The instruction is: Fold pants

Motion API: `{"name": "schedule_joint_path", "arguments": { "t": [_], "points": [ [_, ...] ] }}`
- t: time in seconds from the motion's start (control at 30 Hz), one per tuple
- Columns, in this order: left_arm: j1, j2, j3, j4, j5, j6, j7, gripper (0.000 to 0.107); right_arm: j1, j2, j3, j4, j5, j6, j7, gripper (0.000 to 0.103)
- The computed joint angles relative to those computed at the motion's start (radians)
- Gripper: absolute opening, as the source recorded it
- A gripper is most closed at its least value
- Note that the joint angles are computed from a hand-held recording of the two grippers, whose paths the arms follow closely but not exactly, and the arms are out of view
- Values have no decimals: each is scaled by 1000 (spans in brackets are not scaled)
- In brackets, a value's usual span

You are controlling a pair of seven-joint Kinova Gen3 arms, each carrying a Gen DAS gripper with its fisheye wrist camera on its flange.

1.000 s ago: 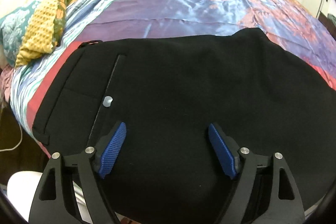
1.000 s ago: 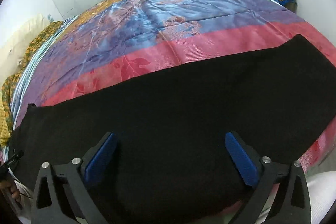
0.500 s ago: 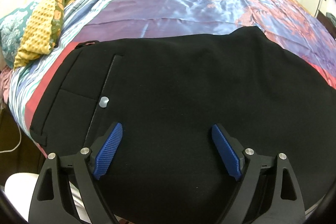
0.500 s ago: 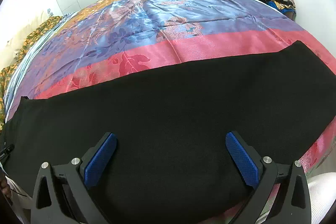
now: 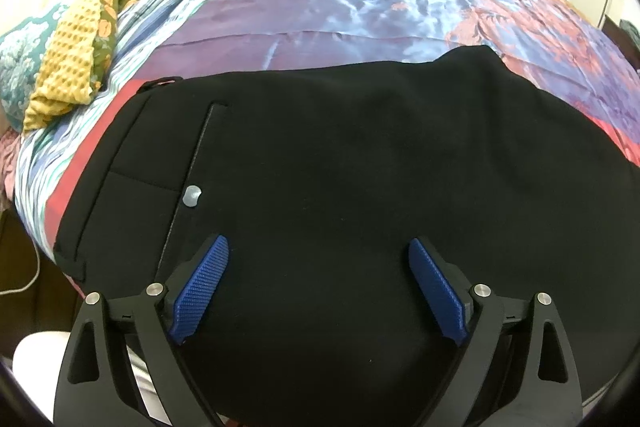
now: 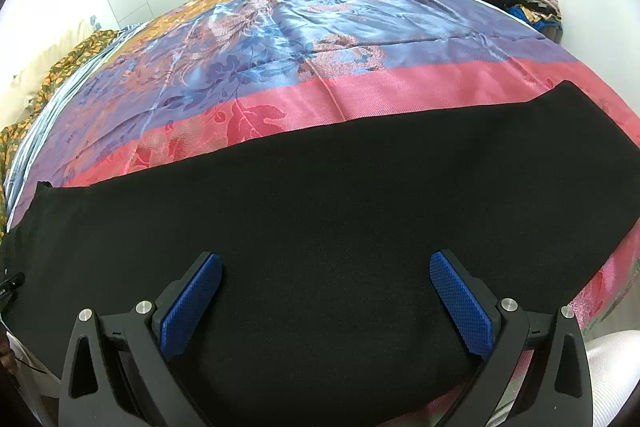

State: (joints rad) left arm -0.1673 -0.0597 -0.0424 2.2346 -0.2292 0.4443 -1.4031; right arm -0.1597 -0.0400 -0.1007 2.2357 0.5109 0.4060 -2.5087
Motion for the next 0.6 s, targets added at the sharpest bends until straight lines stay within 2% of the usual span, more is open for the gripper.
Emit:
{"name": "schedule_joint_path", "arguments": {
  "t": [0.6],
  "points": [
    [5, 8, 4, -3, -10, -2, 6, 98, -33, 16, -5, -6, 95, 37, -102, 103]
  ]
}}
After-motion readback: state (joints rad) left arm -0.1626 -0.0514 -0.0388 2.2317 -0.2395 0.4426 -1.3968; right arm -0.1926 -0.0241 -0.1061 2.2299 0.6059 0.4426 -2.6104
